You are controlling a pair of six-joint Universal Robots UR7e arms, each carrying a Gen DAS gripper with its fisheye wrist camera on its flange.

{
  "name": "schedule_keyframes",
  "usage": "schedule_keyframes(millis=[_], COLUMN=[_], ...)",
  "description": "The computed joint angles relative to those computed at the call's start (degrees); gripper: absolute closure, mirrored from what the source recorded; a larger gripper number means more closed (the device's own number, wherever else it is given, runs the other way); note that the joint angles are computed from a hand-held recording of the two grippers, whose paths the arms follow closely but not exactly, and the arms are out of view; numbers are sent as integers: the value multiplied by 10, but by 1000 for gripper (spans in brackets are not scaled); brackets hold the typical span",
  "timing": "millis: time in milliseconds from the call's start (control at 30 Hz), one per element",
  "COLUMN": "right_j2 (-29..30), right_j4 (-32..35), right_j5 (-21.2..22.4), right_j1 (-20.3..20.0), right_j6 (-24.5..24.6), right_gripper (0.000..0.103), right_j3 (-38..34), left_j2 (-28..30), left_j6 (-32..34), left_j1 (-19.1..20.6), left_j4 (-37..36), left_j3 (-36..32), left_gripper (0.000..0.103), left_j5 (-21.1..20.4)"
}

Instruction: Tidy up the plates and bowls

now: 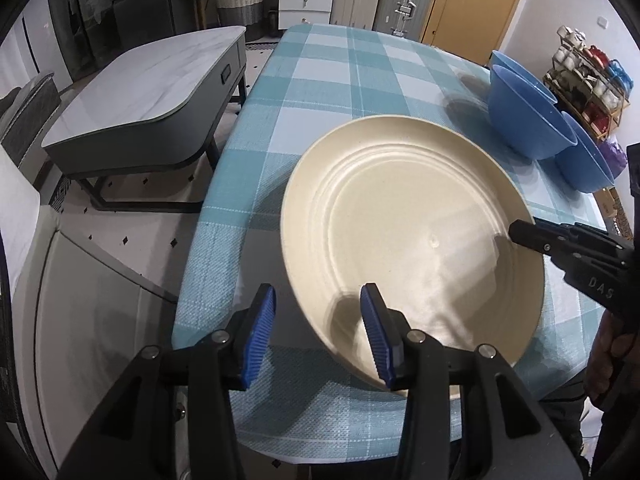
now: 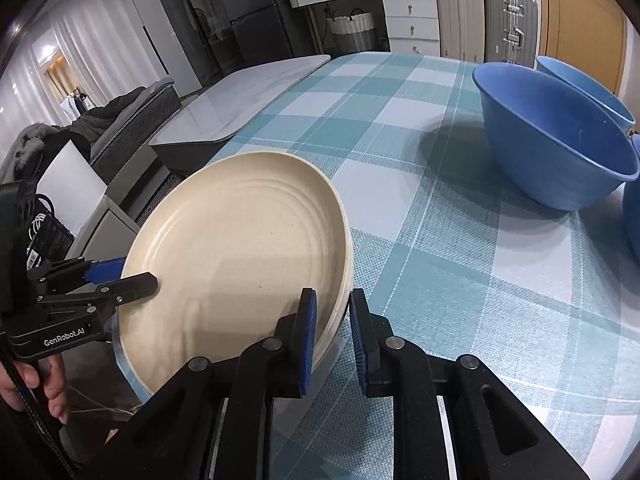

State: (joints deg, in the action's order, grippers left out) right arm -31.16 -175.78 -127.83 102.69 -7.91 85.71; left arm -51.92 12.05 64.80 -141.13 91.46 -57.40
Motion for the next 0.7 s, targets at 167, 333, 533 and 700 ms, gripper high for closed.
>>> schedule_keyframes(millis=[167,333,533,700], right_j2=[-3,-9,-9,-6], right_j4=[10,22,13,18], right_j5=[6,23,42,30], right_j1=[-2,-8,-15,-10], right_j6=[6,16,18,21], right_gripper=[86,86,84,84], right_j3=[0,1,5,1], left_j2=[2,2,0,-2], left_j6=[-7,-4,-12,-12], left_j1=[3,2,6,4], left_j4=[7,2,-3,2], left_j3=[-3,-1,1,1], left_gripper=[56,55,53,53], left_j5=[-3,-1,-12,-10])
